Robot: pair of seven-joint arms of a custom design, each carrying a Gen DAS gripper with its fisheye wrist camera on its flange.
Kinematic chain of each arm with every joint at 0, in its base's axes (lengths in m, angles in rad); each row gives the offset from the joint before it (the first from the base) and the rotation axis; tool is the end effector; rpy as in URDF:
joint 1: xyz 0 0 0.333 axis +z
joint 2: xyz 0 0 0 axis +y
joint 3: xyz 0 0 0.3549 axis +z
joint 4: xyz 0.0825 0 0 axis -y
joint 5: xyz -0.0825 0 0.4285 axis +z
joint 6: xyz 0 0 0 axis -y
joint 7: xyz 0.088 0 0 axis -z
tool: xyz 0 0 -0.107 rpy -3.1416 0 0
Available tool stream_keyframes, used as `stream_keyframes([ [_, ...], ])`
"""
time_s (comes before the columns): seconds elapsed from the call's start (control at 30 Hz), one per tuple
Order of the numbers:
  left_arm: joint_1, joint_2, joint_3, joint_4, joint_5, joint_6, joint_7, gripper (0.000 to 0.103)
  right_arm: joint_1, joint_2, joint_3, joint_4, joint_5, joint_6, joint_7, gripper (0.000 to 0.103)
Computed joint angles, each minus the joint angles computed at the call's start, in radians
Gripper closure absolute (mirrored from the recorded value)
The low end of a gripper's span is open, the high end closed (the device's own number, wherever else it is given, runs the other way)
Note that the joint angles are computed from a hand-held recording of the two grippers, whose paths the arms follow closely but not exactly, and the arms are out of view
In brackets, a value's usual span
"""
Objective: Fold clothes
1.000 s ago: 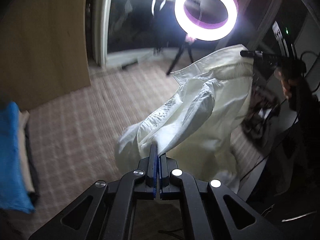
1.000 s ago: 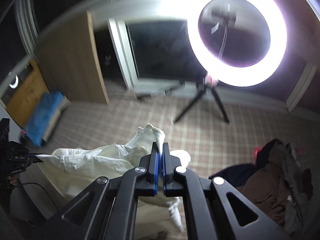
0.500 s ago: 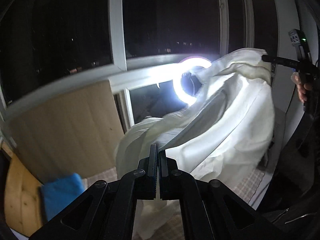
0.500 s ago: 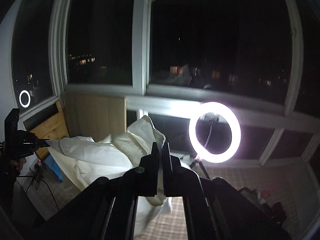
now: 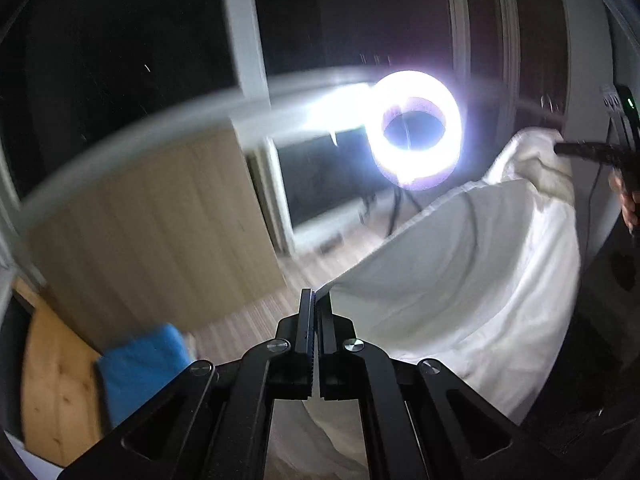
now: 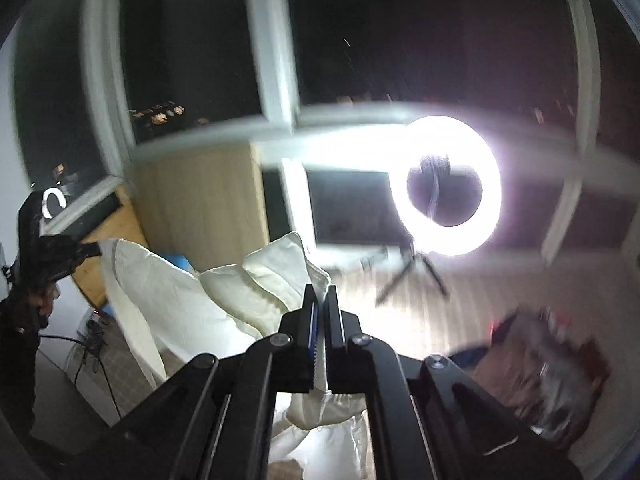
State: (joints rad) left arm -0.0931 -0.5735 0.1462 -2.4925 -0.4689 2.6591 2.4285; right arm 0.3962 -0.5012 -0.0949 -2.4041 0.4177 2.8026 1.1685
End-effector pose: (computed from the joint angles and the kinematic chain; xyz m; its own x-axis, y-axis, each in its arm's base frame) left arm 0.4438 0.0458 0.5807 -0.4067 -0.9090 -0.0915 -0.5922 0.3386 -0.7312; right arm 0.4586 0.1145 0.6186 0.4095 -0.9042 -0.1215 -0.5814 -0.1560 -0.7985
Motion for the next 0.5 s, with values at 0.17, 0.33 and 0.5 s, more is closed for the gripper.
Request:
stream_keyframes([
  [0.17,-0.054,0.091,-0.020,-0.076,-0.055,0.019,0.046,0.103,-0.054,0.161,-0.010,0.006,0.012,0.030,0.036,0.100],
  [0.33,-0.177,0.135,-0.056,-0.219,-0.168,0.065,0.124,0.103,-0.106,0.233,-0.035,0.025,0.064,0.005,-0.003,0.100],
  [0.5,-0.292,0.242,-0.104,-0.252,-0.381,0.072,0.187,0.103,-0.161,0.269,-0.020,0.035,0.070,-0.017,-0.036,0.100],
])
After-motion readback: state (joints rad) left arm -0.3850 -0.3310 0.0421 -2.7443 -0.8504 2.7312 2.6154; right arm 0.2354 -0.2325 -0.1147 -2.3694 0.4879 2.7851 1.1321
